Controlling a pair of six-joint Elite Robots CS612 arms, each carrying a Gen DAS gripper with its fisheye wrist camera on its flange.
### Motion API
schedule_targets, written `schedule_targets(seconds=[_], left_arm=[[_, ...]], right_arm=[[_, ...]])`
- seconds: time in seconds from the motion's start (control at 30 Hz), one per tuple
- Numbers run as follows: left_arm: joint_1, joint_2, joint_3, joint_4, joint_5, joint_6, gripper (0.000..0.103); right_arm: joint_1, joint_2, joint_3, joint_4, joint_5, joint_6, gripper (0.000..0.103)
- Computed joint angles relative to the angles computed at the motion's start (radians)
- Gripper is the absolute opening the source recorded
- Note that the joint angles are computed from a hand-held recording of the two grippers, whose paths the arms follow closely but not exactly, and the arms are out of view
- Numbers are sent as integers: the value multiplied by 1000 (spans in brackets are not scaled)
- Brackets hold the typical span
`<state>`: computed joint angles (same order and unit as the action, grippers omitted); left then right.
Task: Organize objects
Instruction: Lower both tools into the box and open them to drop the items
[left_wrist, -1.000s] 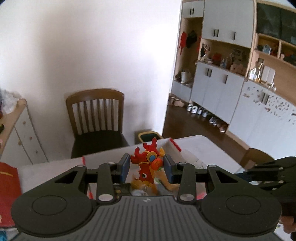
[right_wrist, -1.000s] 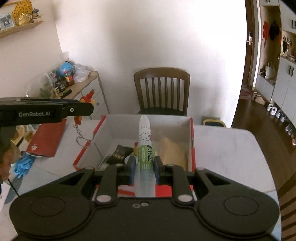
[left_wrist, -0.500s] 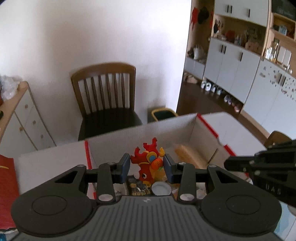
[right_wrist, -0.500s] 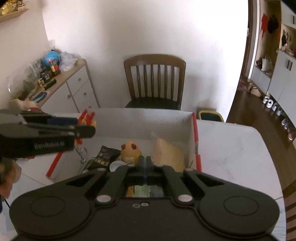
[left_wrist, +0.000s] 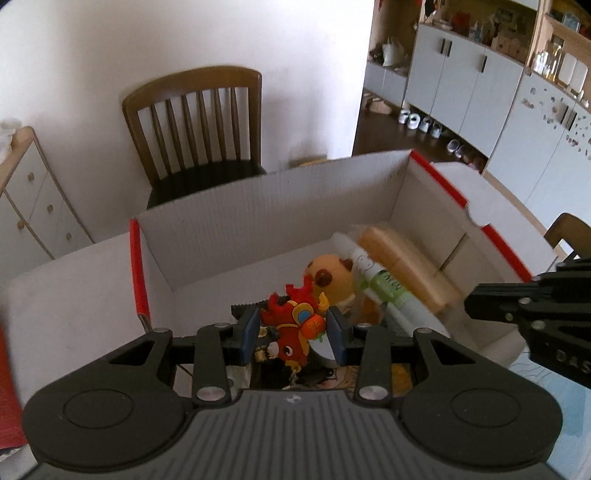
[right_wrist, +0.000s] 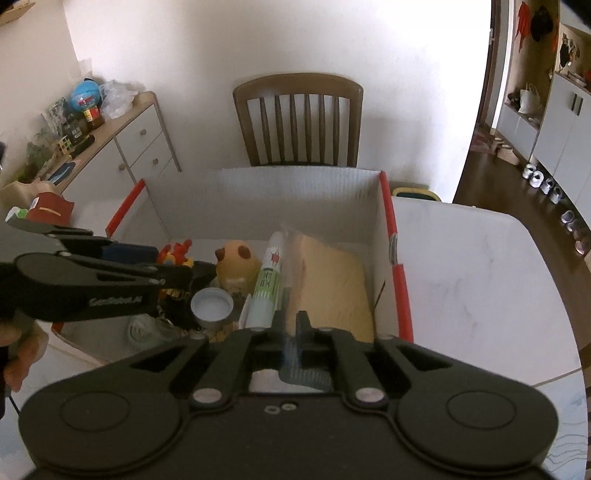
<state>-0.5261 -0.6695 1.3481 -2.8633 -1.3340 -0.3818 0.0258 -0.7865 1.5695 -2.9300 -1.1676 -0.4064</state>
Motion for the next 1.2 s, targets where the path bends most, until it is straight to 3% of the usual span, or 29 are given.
schedule_targets(seconds=[0.2,0.47,0.5,0.57,0.63,1.0,1.2], left_arm=[[10,20,-29,60,-28,-26,38],[10,27,-34,58,-31,-43,40],[10,26,-29,47,-33,-47,42],[10,21,-12,11,-41,-57,56],[9,15,4,-26,-48,-66,59],[-14,-39,95,-171,-33,-103,62],[-34,-75,147,-228,11,-105,62]], right_arm=[[-1,1,5,-2,0,-16,15],[-3,-2,10,3,4,-18,18],[-4,-3,12,1,6,-17,19],[-5,-4,16,-4,11,-16,21],[-7,-7,21,-10,17,-16,23],[-21,-39,56,-45,64,-42,32],[-33,-58,85,-75,107,-65,35]])
